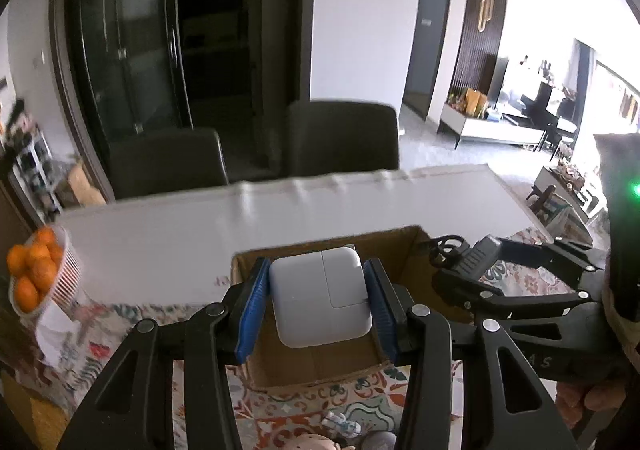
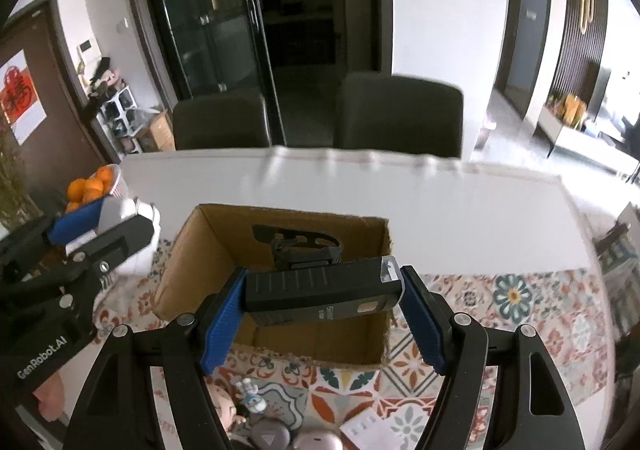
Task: Organize rigid objects
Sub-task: 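Carry the white adapter with the left tool over the cardboard box, then open the left tool to drop the adapter into the box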
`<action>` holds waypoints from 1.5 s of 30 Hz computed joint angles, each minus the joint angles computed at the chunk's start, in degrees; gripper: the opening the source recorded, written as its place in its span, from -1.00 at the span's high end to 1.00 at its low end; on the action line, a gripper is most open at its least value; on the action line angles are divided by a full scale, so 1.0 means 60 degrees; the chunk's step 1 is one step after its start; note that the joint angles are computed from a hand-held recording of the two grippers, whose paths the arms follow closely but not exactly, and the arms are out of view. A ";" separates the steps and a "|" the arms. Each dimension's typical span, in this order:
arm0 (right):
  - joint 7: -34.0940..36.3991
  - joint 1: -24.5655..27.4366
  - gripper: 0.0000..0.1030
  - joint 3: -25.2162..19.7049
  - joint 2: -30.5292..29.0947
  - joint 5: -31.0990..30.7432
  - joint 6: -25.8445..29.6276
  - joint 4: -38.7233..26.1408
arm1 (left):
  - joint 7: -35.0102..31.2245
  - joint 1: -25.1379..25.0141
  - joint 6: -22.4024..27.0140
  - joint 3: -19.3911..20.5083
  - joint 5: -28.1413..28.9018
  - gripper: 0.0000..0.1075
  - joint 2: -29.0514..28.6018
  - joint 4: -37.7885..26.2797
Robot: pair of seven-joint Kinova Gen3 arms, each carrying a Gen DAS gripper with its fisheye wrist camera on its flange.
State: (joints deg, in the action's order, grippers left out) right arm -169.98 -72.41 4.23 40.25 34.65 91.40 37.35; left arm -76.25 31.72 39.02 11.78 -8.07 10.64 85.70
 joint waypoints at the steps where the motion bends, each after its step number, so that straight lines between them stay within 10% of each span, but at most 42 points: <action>1: 0.0020 0.0204 -0.43 -0.0118 -0.0074 -0.0197 -0.0197 0.0155 | -0.0080 -0.0056 0.0271 0.0031 0.0129 0.12 0.0190 -0.0223; 23: 0.0413 0.1492 -0.43 -0.0696 -0.0110 -0.1895 -0.1165 0.1169 | -0.0557 0.0251 0.2300 -0.0342 0.0636 0.12 0.1946 -0.1835; 36: 0.0681 0.1280 -0.43 -0.0519 0.0310 -0.1832 -0.0692 0.0269 | 0.1502 0.1054 0.1841 -0.0918 -0.1759 -0.51 0.1017 -0.0900; 45: 0.0766 0.0627 -0.64 0.0176 0.1415 -0.1544 0.1333 -0.2184 | 0.2474 0.0880 0.1797 -0.0638 -0.2652 -0.80 0.0314 -0.0167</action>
State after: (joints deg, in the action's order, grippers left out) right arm -165.39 -68.64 5.29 48.74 25.39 99.40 24.24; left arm -61.41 37.00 49.80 7.96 -23.99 12.53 84.69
